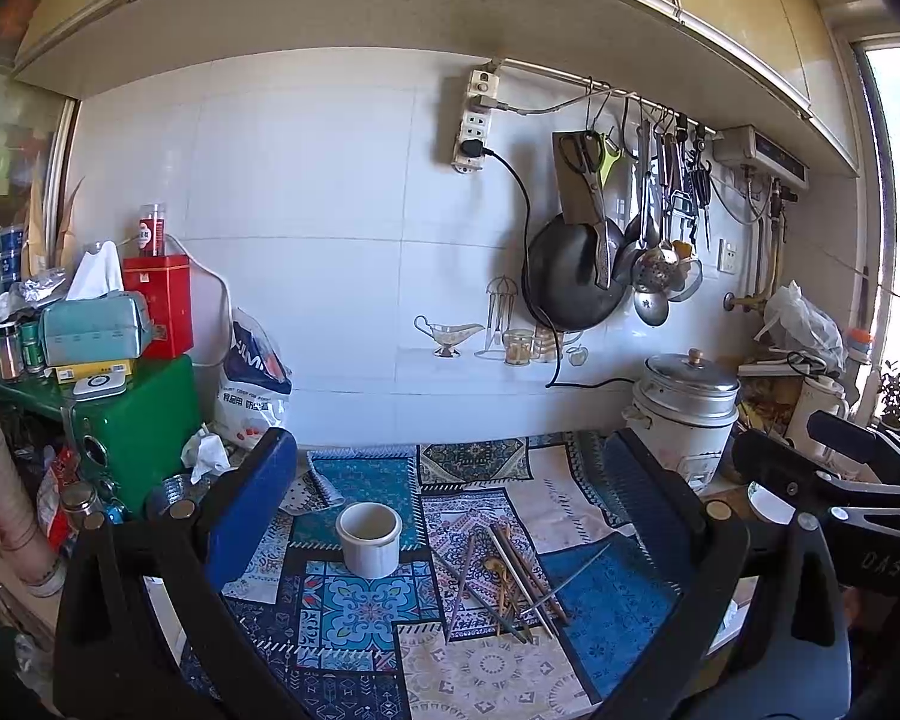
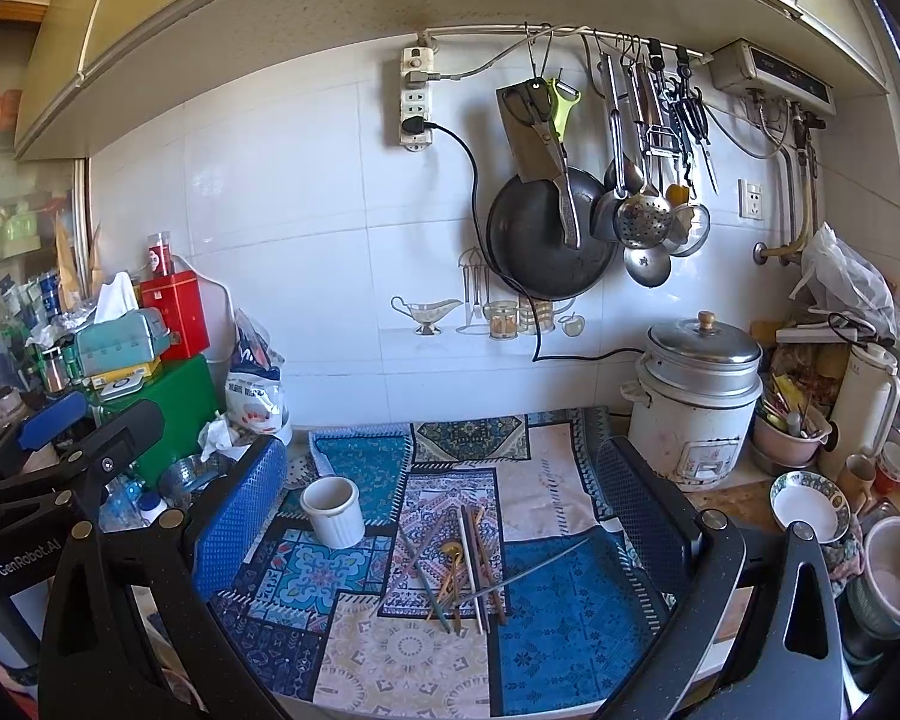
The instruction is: Organize utensils
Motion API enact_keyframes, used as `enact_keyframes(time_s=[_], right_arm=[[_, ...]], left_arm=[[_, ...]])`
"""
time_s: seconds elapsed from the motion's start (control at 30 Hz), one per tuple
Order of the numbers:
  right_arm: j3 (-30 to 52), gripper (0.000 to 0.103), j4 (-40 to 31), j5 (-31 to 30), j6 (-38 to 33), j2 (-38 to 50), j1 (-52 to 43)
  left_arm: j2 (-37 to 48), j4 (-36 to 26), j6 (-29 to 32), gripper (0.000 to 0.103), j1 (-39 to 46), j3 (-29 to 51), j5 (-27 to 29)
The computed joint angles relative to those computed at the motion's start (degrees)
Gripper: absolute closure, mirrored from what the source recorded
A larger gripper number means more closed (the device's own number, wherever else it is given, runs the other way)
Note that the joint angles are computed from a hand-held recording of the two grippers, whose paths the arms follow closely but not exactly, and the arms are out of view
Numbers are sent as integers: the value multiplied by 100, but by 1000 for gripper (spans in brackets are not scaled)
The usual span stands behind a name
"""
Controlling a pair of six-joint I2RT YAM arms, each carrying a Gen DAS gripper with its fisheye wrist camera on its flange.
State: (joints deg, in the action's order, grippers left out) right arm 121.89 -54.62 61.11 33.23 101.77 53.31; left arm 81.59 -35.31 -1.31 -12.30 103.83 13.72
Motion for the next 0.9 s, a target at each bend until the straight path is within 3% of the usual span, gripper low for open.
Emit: enact_keyframes(time_s=[0.9], right_arm=[[-72,0,41,-174,-50,-59,-158]], left_arm=[[25,-28,-55,0,-125,47,-117]])
